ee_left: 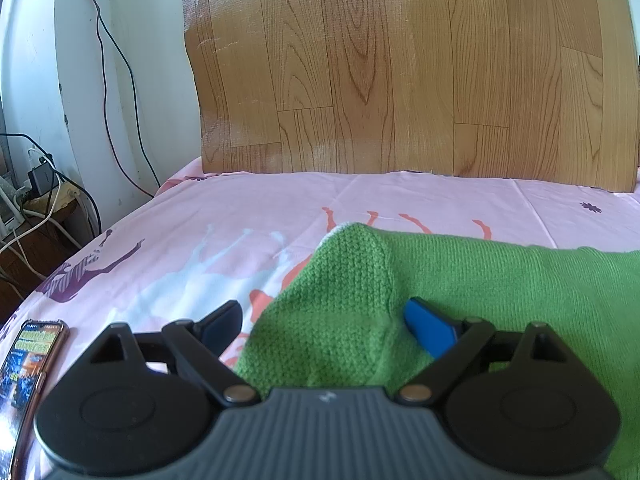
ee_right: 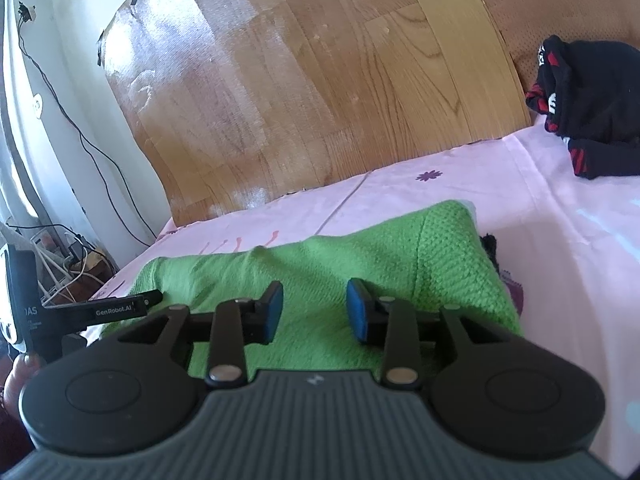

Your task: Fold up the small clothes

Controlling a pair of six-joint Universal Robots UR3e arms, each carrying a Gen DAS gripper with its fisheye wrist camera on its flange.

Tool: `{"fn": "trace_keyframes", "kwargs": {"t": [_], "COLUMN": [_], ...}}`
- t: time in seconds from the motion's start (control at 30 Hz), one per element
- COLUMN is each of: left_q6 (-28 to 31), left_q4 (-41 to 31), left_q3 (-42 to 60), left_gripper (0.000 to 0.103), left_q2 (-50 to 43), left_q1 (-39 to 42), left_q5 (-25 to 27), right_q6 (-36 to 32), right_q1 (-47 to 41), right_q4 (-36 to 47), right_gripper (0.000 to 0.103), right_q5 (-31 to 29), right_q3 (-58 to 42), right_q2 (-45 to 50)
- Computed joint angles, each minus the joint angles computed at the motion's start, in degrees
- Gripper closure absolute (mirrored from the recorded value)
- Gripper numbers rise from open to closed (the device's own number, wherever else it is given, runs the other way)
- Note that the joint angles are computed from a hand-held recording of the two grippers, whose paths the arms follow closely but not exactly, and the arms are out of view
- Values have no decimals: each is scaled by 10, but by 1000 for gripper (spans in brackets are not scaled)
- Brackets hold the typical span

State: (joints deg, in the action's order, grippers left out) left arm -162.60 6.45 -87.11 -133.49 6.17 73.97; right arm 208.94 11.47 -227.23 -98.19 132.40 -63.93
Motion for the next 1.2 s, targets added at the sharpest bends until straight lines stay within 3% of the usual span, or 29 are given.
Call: {"fn": "trace_keyframes", "kwargs": {"t": [0.2, 0.43, 0.67, 0.8, 0.93, 1.13, 1.2], "left_q6": [-1, -1, -1, -1, -1, 0, 0], "left_q4": [-2, -2, -2, -2, -2, -2, -2], "left_q3": [0, 0, 0, 0, 0, 1, 1], "left_gripper": [10, 10, 10, 10, 10, 9, 8], "left_q2": [1, 1, 1, 1, 0, 0, 0], "left_q1": [1, 1, 1, 1, 0, -1, -1], "left_q5": [-1, 0, -1, 0, 0, 2, 3], "right_q6": [-4, 1, -98, -108, -88, -76, -62], "right_q1": [20, 91, 162, 170, 146, 174, 169], "right_q4": [7, 19, 92, 161, 185, 168, 150], "right_gripper": [60, 55, 42, 42, 44, 47, 47], "right_q5": [-28, -128, -184, -207, -176, -222, -210], "right_q3": [-7, -40, -141, -171, -121, -65, -39], "right_q2": [2, 20, 50, 56, 16, -6, -17]}}
